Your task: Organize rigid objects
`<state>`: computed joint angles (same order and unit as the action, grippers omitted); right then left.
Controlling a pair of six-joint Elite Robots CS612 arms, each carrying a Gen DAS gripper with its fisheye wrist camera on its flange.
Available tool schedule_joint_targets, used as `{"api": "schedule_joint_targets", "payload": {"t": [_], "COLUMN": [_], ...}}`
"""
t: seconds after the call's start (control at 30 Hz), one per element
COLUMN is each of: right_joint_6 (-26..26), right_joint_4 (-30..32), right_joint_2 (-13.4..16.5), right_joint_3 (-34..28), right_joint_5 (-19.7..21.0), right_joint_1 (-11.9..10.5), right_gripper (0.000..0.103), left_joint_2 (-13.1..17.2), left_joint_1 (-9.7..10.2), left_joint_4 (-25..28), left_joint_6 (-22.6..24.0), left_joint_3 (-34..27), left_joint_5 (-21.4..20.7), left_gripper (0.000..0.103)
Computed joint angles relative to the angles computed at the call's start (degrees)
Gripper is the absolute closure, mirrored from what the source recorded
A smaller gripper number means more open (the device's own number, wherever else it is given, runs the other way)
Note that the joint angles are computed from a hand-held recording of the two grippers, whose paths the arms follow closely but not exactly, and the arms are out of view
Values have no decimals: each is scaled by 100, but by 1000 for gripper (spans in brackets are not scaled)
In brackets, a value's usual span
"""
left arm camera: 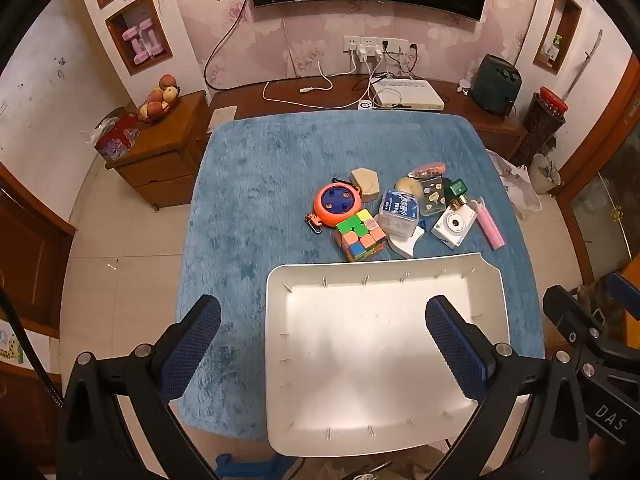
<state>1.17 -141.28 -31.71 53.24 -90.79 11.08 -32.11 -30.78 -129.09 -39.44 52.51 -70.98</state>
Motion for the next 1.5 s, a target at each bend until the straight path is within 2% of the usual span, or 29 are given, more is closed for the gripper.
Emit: {"api": "schedule_joint_targets", "payload": {"t": [0.57, 0.6, 0.73, 1.5], "right_joint_6": [-44, -15, -20, 114], "right_joint_4": [-70, 8, 39, -43], "right_joint_2": [-128, -29, -20, -132], "right_joint_3": [215, 58, 29, 106], "right_joint_5": [10, -9, 3, -33], "right_joint_1": [-25, -8, -13, -19], "right_gripper": [4, 4, 4, 4], "left_joint_2": [-1, 0, 1, -9], "left_joint_1": [0, 0, -1, -21], "left_joint_4": [10, 7, 7, -72], "left_joint_6": [60, 63, 58, 168], "left_joint_3": [-21, -22, -28, -140], "left_joint_5": [-13, -13, -18, -35], "left_gripper": [1, 1, 1, 1]}}
